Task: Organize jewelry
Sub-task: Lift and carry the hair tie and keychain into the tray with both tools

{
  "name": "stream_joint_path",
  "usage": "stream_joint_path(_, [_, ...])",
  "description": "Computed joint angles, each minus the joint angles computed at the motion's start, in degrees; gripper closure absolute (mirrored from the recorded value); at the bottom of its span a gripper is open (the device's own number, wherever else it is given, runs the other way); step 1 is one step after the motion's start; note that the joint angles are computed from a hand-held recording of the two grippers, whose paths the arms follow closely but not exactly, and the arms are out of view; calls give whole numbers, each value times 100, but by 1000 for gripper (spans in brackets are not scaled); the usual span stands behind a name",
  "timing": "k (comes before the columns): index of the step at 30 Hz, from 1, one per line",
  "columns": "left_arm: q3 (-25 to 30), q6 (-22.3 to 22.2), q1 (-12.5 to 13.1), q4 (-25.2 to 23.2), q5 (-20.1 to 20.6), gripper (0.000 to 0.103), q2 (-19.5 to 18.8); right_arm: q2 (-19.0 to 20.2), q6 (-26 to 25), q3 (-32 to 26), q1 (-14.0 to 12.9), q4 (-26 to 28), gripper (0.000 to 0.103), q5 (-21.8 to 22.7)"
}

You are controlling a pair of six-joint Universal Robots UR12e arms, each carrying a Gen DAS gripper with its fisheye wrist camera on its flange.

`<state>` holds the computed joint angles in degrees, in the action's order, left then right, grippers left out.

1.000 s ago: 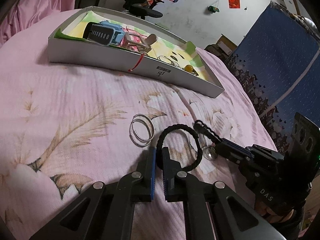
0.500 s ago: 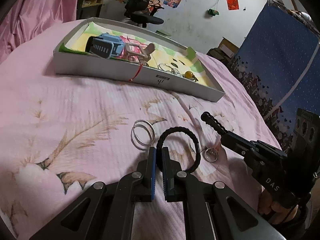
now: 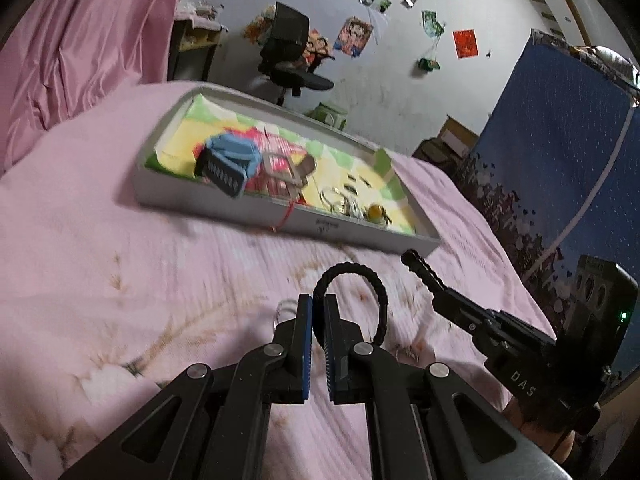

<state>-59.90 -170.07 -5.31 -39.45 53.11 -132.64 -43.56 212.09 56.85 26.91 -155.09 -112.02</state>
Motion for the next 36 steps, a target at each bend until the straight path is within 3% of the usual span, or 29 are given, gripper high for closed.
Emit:
stream_joint_path(12, [745,-800,22,776,513,97,-369,342,-125,-585,-62,-105,100,-109])
stream_joint_path(21, [1597,-1054,-38,507,1037,97,-855,780,-314,-1479,-142,394,100,-130])
stream_joint_path(29, [2153,-1480,1,154,1223,97,-1184,1095,-182,-2113,-209,1038,100,-153])
stream_joint_path(36, [2480,-1225,-43,-341,1351,97,-1347,1193,-84,-2303,-242,1342,100,-67])
